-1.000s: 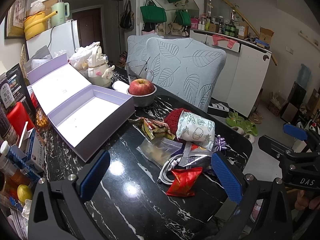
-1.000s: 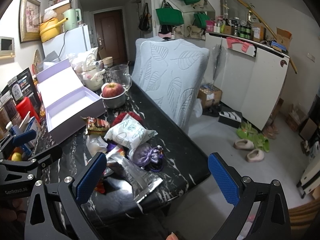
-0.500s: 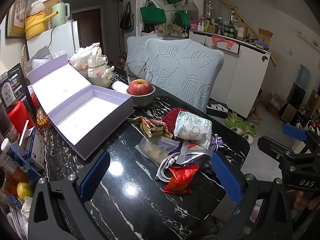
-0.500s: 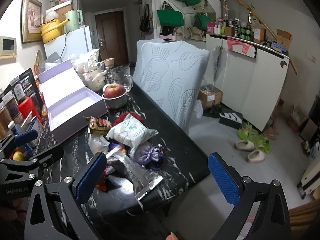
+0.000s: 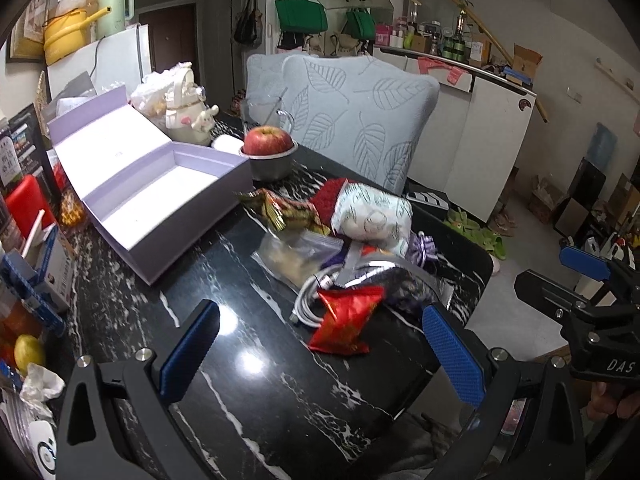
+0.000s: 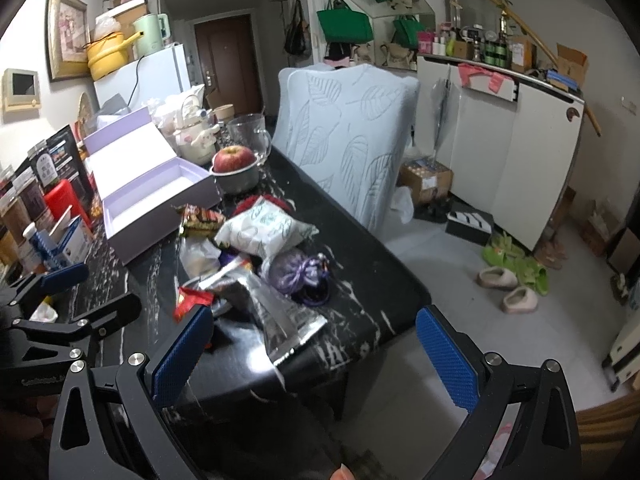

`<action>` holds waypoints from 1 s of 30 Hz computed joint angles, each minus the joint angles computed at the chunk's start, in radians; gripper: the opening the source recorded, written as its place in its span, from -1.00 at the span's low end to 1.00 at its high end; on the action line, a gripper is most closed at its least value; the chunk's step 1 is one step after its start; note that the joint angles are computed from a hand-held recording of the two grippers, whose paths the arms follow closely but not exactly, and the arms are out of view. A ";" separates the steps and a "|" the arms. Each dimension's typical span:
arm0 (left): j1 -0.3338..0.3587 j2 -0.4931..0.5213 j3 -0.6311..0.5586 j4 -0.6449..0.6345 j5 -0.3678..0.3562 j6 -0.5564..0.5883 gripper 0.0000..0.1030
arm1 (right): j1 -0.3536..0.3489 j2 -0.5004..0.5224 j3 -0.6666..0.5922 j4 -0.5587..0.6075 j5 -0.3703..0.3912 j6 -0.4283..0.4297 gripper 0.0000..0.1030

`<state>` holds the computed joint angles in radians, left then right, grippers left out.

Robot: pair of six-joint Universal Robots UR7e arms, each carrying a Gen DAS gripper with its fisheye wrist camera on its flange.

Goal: Organize soft objects
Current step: 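Grasp the red snack packet with the left gripper while the right gripper grasps the silver foil packet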

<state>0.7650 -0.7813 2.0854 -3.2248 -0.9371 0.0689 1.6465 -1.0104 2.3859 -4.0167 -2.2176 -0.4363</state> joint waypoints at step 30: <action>0.134 0.169 -0.174 0.152 -0.123 0.036 0.33 | -0.223 -0.019 -0.053 0.261 0.302 -0.013 1.00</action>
